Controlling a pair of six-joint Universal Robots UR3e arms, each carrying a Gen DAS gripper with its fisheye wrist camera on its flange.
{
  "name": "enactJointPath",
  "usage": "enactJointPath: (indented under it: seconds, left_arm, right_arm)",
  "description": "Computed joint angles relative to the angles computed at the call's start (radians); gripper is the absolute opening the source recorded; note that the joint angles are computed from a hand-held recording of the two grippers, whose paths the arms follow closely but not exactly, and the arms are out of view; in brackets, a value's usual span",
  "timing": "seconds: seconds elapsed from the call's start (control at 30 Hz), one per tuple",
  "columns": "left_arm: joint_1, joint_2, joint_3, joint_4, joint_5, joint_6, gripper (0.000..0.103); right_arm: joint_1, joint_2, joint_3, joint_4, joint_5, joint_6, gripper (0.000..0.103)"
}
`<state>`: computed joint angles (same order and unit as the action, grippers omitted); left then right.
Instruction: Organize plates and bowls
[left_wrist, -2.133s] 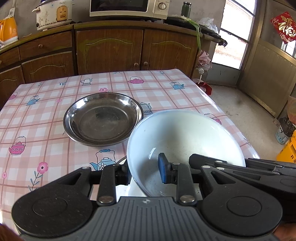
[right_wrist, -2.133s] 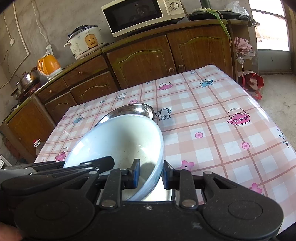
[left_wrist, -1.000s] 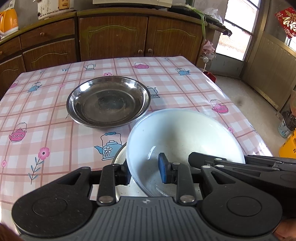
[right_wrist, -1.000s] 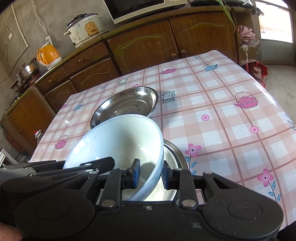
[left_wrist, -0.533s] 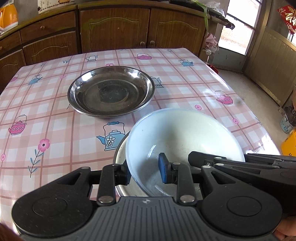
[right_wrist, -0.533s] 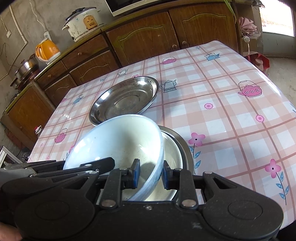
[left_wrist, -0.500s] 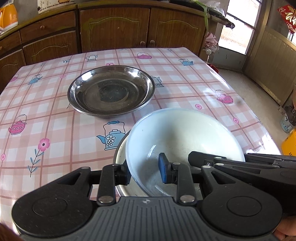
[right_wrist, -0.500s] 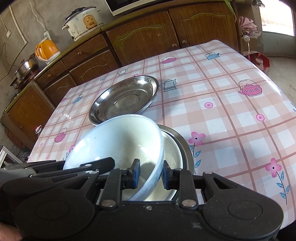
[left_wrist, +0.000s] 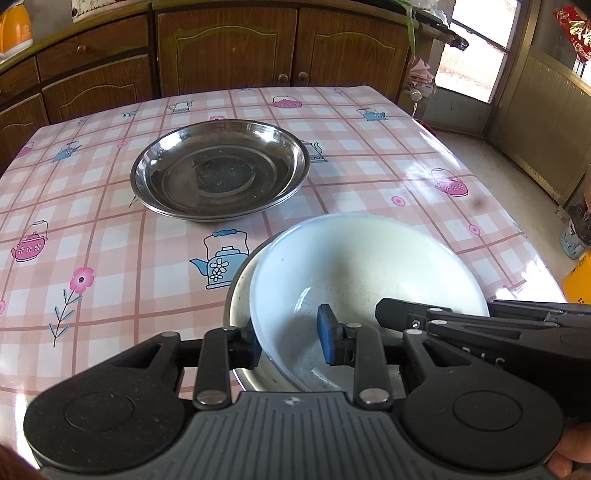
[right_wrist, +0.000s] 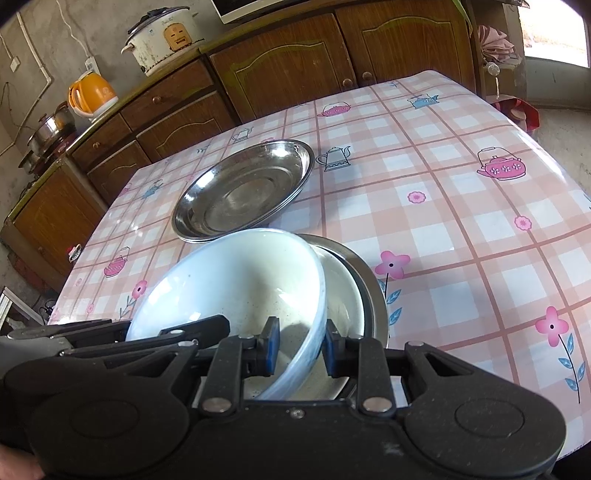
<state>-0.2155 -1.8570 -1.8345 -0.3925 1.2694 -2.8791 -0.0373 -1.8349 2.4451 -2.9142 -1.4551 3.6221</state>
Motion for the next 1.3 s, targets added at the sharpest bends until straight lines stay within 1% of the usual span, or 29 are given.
enactJointPath:
  seconds: [0.1,0.27,0.47,0.67,0.8,0.97,1.03,1.1,1.17,1.3]
  left_arm:
    - [0.012,0.001,-0.008,0.001,-0.021,-0.001,0.03]
    - [0.046,0.006,-0.034,-0.003,-0.082,0.001,0.031]
    - [0.065,0.009,-0.066,0.031,-0.118,0.024,0.033]
    - [0.071,0.017,-0.104,0.079,-0.129,0.05,0.034]
    - [0.089,0.025,-0.111,0.067,-0.155,0.055,0.034]
    - [0.097,0.029,-0.115,0.065,-0.16,0.051,0.027]
    - [0.096,0.028,-0.115,0.069,-0.152,0.051,0.022]
    - [0.101,0.026,-0.111,0.063,-0.159,0.044,0.02]
    - [0.102,0.028,-0.112,0.064,-0.159,0.039,0.018]
    - [0.107,0.026,-0.111,0.064,-0.165,0.038,0.017]
  right_arm:
    - [0.012,0.01,-0.01,0.003,-0.015,-0.006,0.031]
    - [0.038,0.026,-0.031,0.014,-0.051,-0.032,0.031]
    - [0.059,0.04,-0.043,0.009,-0.078,-0.057,0.031]
    - [0.067,0.038,-0.046,0.01,-0.091,-0.067,0.03]
    - [0.065,0.025,-0.048,0.018,-0.092,-0.08,0.03]
    - [0.06,0.026,-0.052,0.033,-0.081,-0.082,0.03]
    - [0.063,0.032,-0.065,0.056,-0.086,-0.081,0.031]
    - [0.058,0.033,-0.061,0.054,-0.078,-0.079,0.031]
    - [0.054,0.032,-0.061,0.056,-0.069,-0.08,0.036]
    - [0.056,0.035,-0.074,0.071,-0.065,-0.086,0.04]
